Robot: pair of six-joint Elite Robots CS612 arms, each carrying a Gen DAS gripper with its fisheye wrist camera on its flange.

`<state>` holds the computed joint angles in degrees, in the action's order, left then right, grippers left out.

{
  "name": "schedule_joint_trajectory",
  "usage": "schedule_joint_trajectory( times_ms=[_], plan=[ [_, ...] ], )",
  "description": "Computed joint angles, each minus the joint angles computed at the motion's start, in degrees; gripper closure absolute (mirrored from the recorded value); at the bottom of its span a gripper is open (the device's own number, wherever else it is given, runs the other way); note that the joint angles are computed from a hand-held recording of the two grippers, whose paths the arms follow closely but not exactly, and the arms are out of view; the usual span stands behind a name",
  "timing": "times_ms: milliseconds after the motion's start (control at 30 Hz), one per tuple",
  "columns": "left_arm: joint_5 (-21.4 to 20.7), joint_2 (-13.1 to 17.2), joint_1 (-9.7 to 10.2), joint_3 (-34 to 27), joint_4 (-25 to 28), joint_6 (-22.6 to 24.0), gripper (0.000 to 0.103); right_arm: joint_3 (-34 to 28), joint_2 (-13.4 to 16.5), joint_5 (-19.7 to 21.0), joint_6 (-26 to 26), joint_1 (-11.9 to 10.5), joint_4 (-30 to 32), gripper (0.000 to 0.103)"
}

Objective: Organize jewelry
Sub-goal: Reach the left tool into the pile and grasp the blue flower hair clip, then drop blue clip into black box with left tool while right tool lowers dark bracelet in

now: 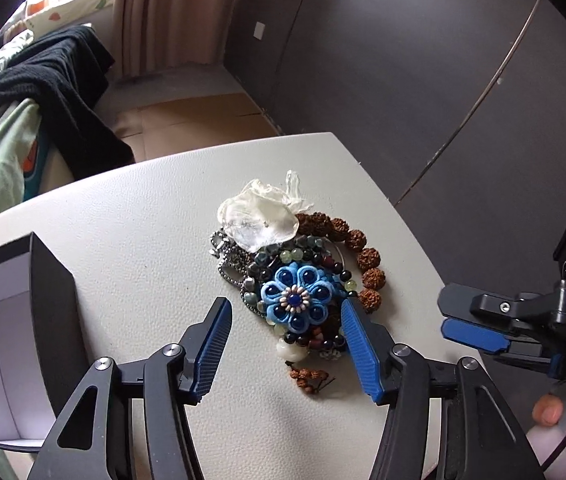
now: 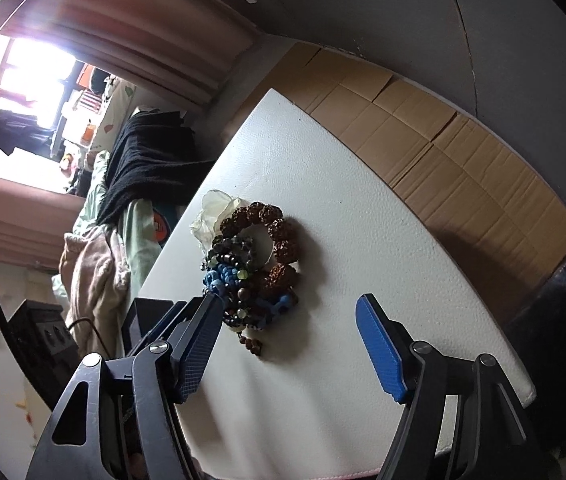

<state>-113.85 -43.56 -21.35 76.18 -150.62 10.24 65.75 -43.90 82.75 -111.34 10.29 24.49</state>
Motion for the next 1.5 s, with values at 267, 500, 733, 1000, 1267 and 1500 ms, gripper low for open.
schedule_joint_trajectory(
  times_ms=[267, 500, 733, 1000, 1267, 1500],
  plan=[
    [1.66, 0.77, -0.83, -0.12, -0.91, 1.46, 0.065, -1.72, 2.03, -4.96, 4.82, -0.96, -1.06, 0.045],
    [-1.25, -0.15, -0.10, 0.13, -2.87, -0.50, 0.071, -3.29, 2.88, -5.95, 5.37, -1.45, -1.03, 0.045],
    [-5.47, -2.21, 1.12, 1.96, -9.32, -4.36, 0.073, -3.05, 2.51, -6.43, 4.28, -1.07, -2.58, 0.045],
    [-6.20, -1.79, 3.57, 1.52, -12.03, -8.14, 0.073, -6.52, 5.25, -8.91, 3.43, -0.76, 0.03, 0.060],
    [-6.95, -1.12, 5.43, 0.33, -9.80, -8.56, 0.073, -11.79, 8.32, -7.41, 1.57, 0.17, 5.31, 0.076],
    [-8.85, -2.05, 6.96, 1.11, -11.10, -9.77, 0.073, -11.73, 8.41, -7.51, 3.05, 0.91, 3.95, 0.093]
  ],
)
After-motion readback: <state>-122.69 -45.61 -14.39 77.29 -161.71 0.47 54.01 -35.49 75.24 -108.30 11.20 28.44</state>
